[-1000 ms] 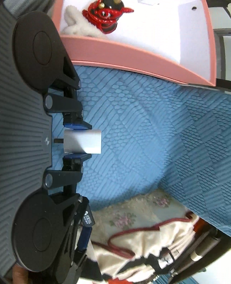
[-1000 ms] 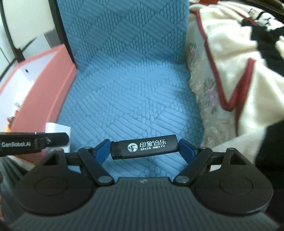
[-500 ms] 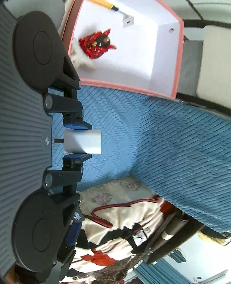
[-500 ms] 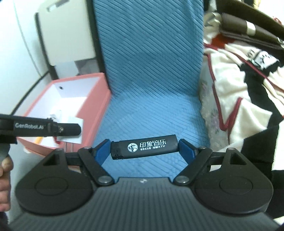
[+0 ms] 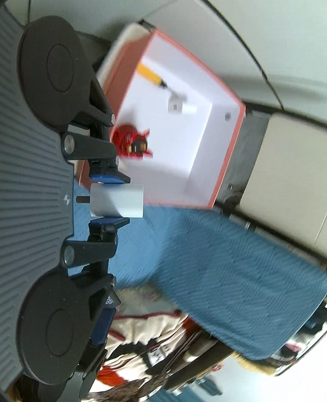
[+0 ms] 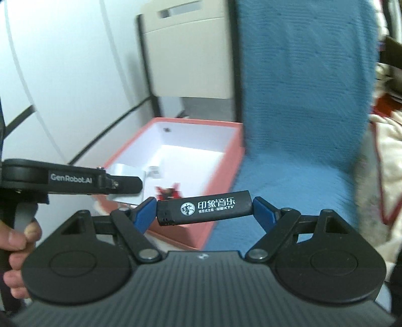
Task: Organize rigid objects
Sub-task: 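Lift the small charger with the left gripper while the right gripper carries the USB stick over the box, then open both grippers to drop the small charger and USB stick into the box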
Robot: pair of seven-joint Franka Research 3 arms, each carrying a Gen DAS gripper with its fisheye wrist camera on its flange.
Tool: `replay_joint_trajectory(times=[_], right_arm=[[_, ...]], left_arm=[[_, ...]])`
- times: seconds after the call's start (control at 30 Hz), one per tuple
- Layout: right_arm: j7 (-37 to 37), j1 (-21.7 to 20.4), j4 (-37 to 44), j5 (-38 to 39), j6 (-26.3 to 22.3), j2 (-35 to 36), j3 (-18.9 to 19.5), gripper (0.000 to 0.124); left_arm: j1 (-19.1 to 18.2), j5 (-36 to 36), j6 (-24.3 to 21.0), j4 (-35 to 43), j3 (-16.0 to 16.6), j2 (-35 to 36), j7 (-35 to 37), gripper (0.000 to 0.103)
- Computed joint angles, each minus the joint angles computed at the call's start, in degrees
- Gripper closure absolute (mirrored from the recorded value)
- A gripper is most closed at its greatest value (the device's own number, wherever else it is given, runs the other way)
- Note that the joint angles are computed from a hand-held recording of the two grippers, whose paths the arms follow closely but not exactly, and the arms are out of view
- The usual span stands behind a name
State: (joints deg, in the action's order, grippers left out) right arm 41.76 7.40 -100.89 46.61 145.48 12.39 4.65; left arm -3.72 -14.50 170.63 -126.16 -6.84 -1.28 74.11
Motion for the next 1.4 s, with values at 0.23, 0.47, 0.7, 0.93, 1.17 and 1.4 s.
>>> replay_joint_trajectory(times=[0.23,0.47,0.7,0.93,1.17,1.4], right_arm=[[3.09,2.30,4.33,-2.43,-1.07,3.74,1.33,0.039],[10.57,4.85,10.78,-8.86,-0.86,9.71,1.81,0.039],[19.96,6.71,23.96,-17.31,-3.42,20.76,1.34,0.039],[28.43,8.78,40.20,-25.00,-8.19,33.08,0.50,0.039],[34.75,9.78,56.88,-29.52,-15.67,44.53,0.15,0.038],[35.84,9.84,65.59,-31.31,-20.67,49.79,0.84,0.039]], left_arm=[[1.06,-5.49,-1.02,-2.09,3.37,-1.73,4.89,0.072],[5.22,-11.68,-3.99,3.38,3.23,3.96,12.67,0.072],[11.56,-10.74,-7.85,12.32,-0.29,13.52,14.96,0.072],[15.98,-5.61,-12.00,21.57,-2.79,22.84,13.55,0.072],[18.85,-3.87,-14.84,26.55,-5.05,28.18,13.61,0.072],[20.05,-3.90,-15.01,26.88,-5.96,28.58,13.90,0.071]])
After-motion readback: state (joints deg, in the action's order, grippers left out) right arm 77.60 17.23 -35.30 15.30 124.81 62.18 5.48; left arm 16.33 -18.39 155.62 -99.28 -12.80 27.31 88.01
